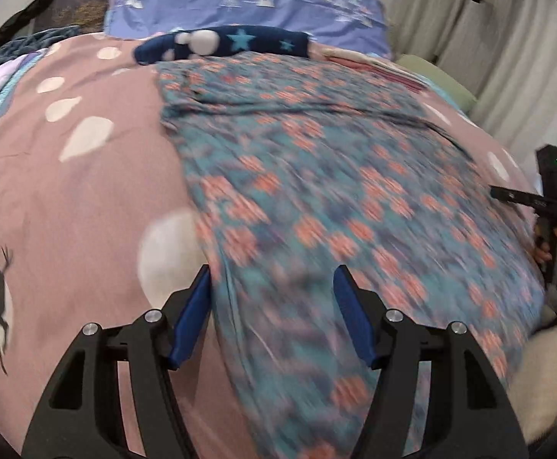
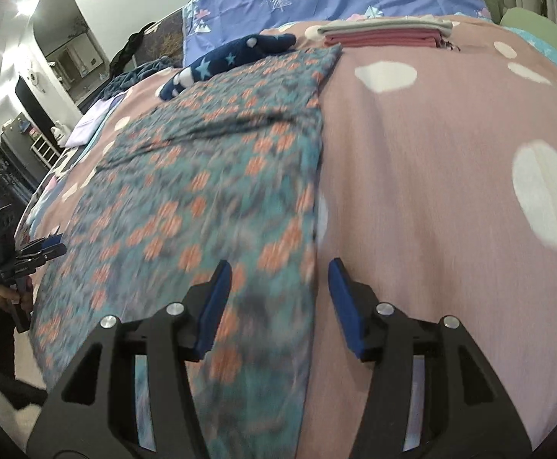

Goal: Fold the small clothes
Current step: 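Grasp the shirt hem with both tools and fold it toward the collar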

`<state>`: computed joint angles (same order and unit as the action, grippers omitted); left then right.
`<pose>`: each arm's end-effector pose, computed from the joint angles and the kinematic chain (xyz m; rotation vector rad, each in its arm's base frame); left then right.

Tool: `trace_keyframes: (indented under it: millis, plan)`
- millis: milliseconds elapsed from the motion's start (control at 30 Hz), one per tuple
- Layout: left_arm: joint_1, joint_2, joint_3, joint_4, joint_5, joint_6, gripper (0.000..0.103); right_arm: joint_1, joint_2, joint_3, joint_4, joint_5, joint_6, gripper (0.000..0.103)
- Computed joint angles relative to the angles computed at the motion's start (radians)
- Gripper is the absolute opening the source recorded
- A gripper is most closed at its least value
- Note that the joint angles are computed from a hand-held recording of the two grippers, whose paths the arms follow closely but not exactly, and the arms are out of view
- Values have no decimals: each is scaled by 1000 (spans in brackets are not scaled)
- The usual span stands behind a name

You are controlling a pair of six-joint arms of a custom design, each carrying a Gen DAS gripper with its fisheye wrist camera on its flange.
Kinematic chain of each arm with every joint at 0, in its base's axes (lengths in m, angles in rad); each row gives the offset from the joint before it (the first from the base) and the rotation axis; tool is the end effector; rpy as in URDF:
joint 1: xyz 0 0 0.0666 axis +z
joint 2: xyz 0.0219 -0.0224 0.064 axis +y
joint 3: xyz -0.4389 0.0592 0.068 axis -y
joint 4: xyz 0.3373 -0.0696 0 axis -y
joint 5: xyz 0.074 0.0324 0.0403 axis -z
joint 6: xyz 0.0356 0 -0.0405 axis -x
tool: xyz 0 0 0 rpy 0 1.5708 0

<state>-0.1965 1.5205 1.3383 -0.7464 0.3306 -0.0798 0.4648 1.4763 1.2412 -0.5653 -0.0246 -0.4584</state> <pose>0.4525 -0.1023 0.4249 0.4783 2.4398 -0.4616 0.4042 0.2032 0.4166 -0.0198 2.4221 0.4641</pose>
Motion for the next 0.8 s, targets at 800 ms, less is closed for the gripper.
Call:
trace_keyframes:
  millis: [800]
  plan:
    - [1, -160, -182, 7, 177, 52, 54, -18, -191, -237, 121, -309, -121, 42]
